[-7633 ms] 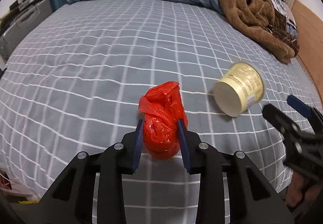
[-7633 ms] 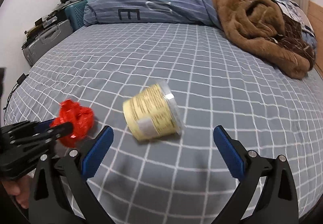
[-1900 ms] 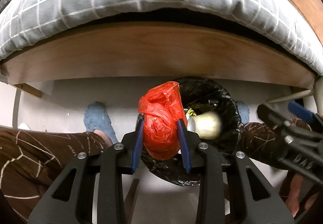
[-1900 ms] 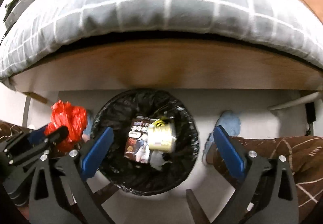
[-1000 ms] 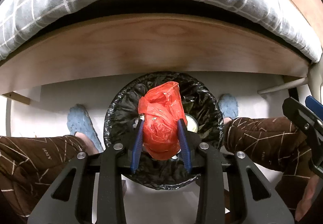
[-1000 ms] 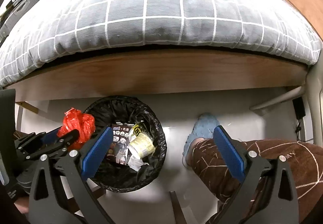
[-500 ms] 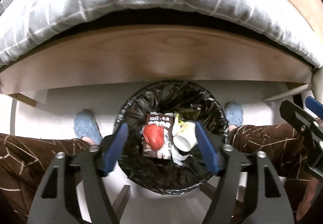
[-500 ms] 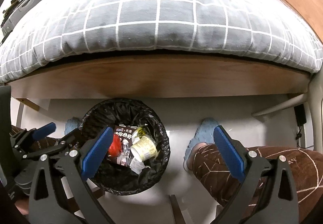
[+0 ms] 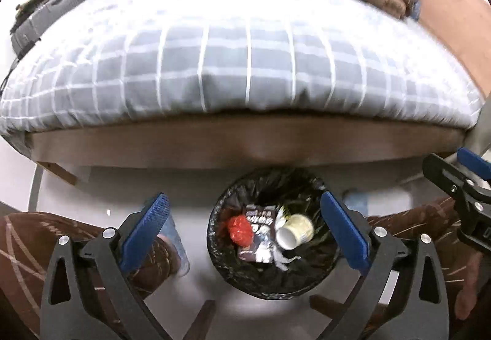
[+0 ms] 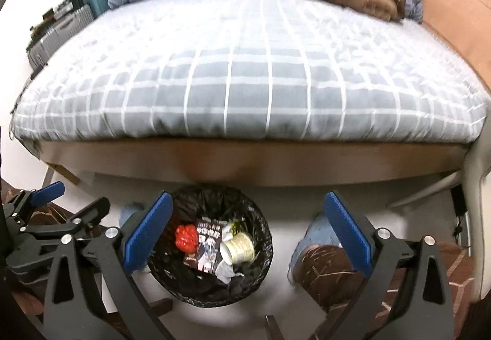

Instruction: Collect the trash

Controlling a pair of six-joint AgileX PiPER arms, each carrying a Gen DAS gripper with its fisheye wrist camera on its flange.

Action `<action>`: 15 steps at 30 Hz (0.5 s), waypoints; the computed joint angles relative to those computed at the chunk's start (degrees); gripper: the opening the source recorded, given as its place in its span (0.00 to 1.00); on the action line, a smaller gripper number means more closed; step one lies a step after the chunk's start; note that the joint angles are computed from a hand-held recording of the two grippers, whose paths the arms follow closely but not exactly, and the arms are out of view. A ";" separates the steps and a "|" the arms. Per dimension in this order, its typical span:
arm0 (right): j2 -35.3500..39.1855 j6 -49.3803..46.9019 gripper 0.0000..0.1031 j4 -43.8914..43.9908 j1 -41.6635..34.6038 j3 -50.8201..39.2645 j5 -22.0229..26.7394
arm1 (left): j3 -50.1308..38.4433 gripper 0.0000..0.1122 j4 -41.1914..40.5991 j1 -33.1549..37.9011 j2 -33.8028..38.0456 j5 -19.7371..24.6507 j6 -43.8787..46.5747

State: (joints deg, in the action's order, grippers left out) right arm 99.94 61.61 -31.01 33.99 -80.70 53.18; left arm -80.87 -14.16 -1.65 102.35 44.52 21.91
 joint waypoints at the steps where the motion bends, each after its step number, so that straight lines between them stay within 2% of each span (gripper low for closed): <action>1: -1.32 0.51 0.93 -0.82 0.51 -0.26 1.06 | -0.55 0.87 -1.05 0.49 -1.07 0.97 0.74; 5: -4.62 1.26 0.93 -3.04 2.64 -2.54 5.68 | -1.73 0.87 -3.33 1.68 -5.89 3.30 2.69; 9: -6.83 1.07 0.93 -5.53 5.11 -4.93 10.15 | -4.18 0.87 -6.26 3.44 -8.83 7.72 4.01; 13: -8.21 1.03 0.93 -6.97 7.16 -7.11 13.68 | -5.89 0.87 -7.74 4.57 -11.09 10.08 5.19; 15: -8.46 1.16 0.93 -7.33 7.88 -7.51 14.50 | -5.50 0.87 -7.97 4.86 -11.99 9.93 5.77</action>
State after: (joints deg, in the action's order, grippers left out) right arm 91.48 62.77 -38.35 41.87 -88.20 67.68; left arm -86.36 -22.13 3.21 90.36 54.45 27.67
